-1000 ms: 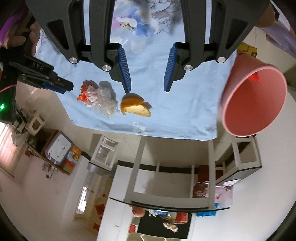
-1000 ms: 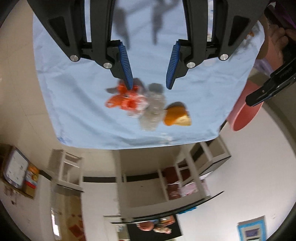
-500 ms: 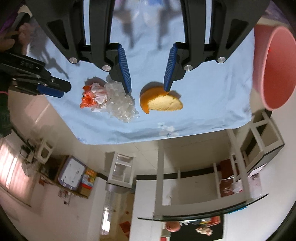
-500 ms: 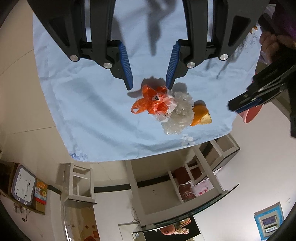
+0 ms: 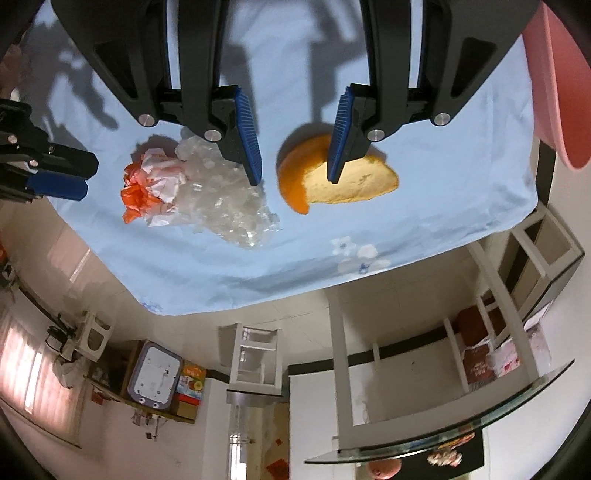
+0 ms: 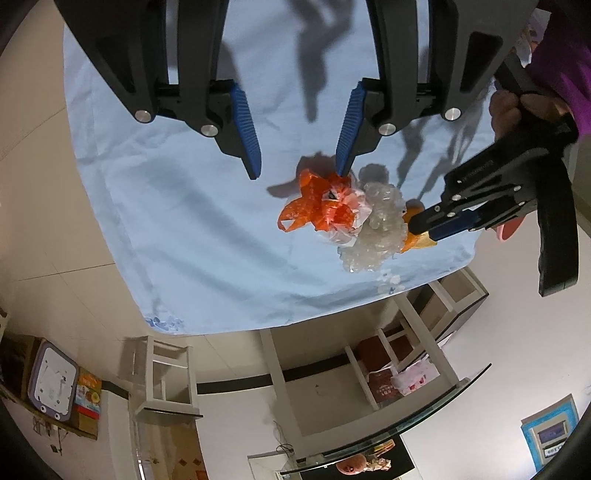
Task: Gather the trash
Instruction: 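Bring the left tool to the orange peel and the right tool to the bubble wrap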
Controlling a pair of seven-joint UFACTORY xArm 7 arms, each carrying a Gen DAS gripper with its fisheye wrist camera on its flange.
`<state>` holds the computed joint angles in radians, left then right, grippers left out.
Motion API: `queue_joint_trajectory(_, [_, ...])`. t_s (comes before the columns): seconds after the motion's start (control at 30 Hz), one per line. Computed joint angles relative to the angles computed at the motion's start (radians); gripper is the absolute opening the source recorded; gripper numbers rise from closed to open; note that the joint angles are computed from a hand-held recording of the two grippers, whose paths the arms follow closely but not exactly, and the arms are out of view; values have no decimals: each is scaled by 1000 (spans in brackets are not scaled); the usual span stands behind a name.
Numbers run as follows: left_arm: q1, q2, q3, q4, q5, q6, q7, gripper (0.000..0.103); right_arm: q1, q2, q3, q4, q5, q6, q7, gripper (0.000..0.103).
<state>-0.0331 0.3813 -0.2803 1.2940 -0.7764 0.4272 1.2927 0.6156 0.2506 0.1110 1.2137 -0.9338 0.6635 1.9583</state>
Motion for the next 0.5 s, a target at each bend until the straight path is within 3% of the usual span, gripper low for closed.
queue_joint_trajectory(0.03, [1,-1,-7,-7,-8,-15,18,33,2,0,0,2,-3,3,2,41])
queue_joint_trajectory(0.1, [6,-14,-18,-29,-22,-31,54,10,6,1,0,6,-10,8,8,41])
queue_joint_trajectory(0.2, [21,-32,-18,-38,-49,16,76,0,10,1,0,8,-25,10,16,41])
queue_joint_trajectory(0.33, [26,-72,3,-59,-108,62,87,0,14,-9,3,2,-44,10,34,41])
queue_joint_trajectory(0.5, [35,-153,63,-94,-189,187,71,0,23,-20,11,1,-89,13,54,41])
